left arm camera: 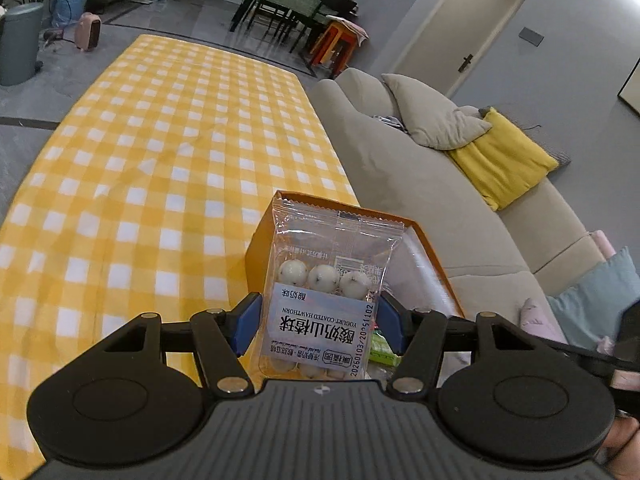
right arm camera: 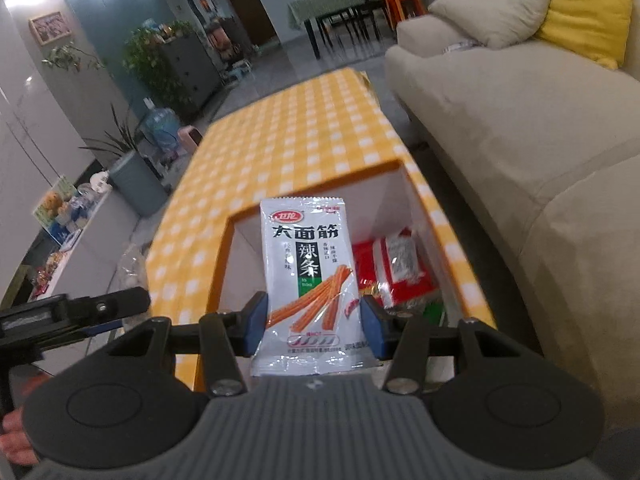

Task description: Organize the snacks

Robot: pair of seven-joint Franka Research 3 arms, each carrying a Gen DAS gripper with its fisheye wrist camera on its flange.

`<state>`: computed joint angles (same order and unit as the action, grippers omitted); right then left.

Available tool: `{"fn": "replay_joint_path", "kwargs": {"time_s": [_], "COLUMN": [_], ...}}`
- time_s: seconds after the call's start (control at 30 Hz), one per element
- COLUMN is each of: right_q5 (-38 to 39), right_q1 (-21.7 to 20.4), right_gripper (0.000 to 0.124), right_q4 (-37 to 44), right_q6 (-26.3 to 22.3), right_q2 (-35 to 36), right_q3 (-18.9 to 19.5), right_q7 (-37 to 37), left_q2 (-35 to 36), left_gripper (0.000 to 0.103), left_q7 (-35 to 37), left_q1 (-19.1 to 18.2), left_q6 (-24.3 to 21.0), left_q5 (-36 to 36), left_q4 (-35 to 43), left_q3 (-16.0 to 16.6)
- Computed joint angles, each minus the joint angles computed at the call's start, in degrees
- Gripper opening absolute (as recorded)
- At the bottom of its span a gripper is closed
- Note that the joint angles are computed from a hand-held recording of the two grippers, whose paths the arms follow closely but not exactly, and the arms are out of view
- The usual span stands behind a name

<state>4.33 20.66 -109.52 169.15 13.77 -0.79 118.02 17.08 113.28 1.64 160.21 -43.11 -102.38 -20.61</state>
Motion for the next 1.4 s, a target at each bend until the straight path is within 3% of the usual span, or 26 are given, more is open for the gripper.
{"fn": "replay_joint_path", "kwargs": {"time_s": [0.07, 0.13, 0.23, 0.37, 0.47, 0.6, 0.7, 0.83, 0.97, 1.07, 1.17, 1.27, 1.33, 1.4], "right_q5": [10.7, 17.0, 12.7, 11.9, 9.3, 11.0, 9.7, 15.6, 7.4, 0.4, -5.7, -3.3, -2.3, 4.3], "right_q1": [-5.2, -7.2, -3.1, -2.7, -0.7, -1.5, -0.7, -4.6, -0.5, 1.1, 2.3, -1.5, -2.5, -6.2], "right_gripper": [0.049, 0.049, 0.049, 0.049, 0.049, 0.052, 0.064, 0.067, 0.069, 0.080, 0.082, 0.083, 0.083, 0.083], "right_q4": [1.2, 3.8, 8.9, 15.7, 20.1, 22.8, 25.0, 23.7, 15.6, 7.0, -0.2, -4.3, -5.5, -6.1], "right_q6": [0.5, -1.1, -7.4, -13.7, -16.9, -17.5, -18.0, -17.4, -13.4, -6.8, 0.5, 5.2, 5.8, 6.6], "right_q2": [1.8, 4.1, 7.4, 12.2, 15.3, 17.5, 18.8, 17.3, 10.2, 3.7, -1.2, -3.8, -4.4, -4.5], "right_q3": [6.5, 9.3, 4.6, 4.7, 2.6, 3.7, 2.7, 6.9, 0.6, -2.7, -5.8, -3.1, -2.6, 1.7], "right_q7": [-6.9, -11.5, -8.4, -9.7, -6.8, -5.3, -3.9, -10.3, -7.7, -4.9, 2.3, 0.7, 0.3, -5.7], "left_q2": [-0.3, -0.5, -0.5, -0.6, -0.4, -0.2, -0.5, -0.9, -0.8, 0.1, 2.0, 4.6, 6.6, 9.0], "left_gripper": [0.070, 0.070, 0.070, 0.070, 0.070, 0.070, 0.070, 0.070, 0.070, 0.071, 0.071, 0.071, 0.071, 0.071], "left_q7": [1.9, 2.7, 4.6, 8.7, 13.1, 17.1, 17.9, 17.9, 19.0, 13.2, 3.3, -8.4, -15.0, -21.0], "left_q1": [1.1, 1.2, 1.8, 2.4, 3.0, 2.3, 1.4, 0.8, 0.5, -1.3, -4.1, -7.7, -10.0, -11.8], "left_q6": [-0.7, -0.9, -0.3, -0.8, -2.9, -3.6, -3.7, -5.5, -9.3, -12.6, -16.1, -18.9, -19.9, -21.1], "left_q5": [-2.3, -3.3, -6.2, -10.9, -14.2, -17.4, -17.8, -18.5, -20.7, -17.1, -8.4, 4.0, 11.1, 16.2], "left_q4": [-0.3, -0.6, -0.6, -0.6, -0.4, -0.5, -0.6, -0.3, 1.1, 3.3, 6.7, 10.8, 13.2, 15.7], "left_q3": [-0.7, -0.5, -0.6, -0.8, -0.8, 0.0, 0.7, 1.3, 1.4, 2.4, 3.3, 4.6, 5.1, 5.5]}}
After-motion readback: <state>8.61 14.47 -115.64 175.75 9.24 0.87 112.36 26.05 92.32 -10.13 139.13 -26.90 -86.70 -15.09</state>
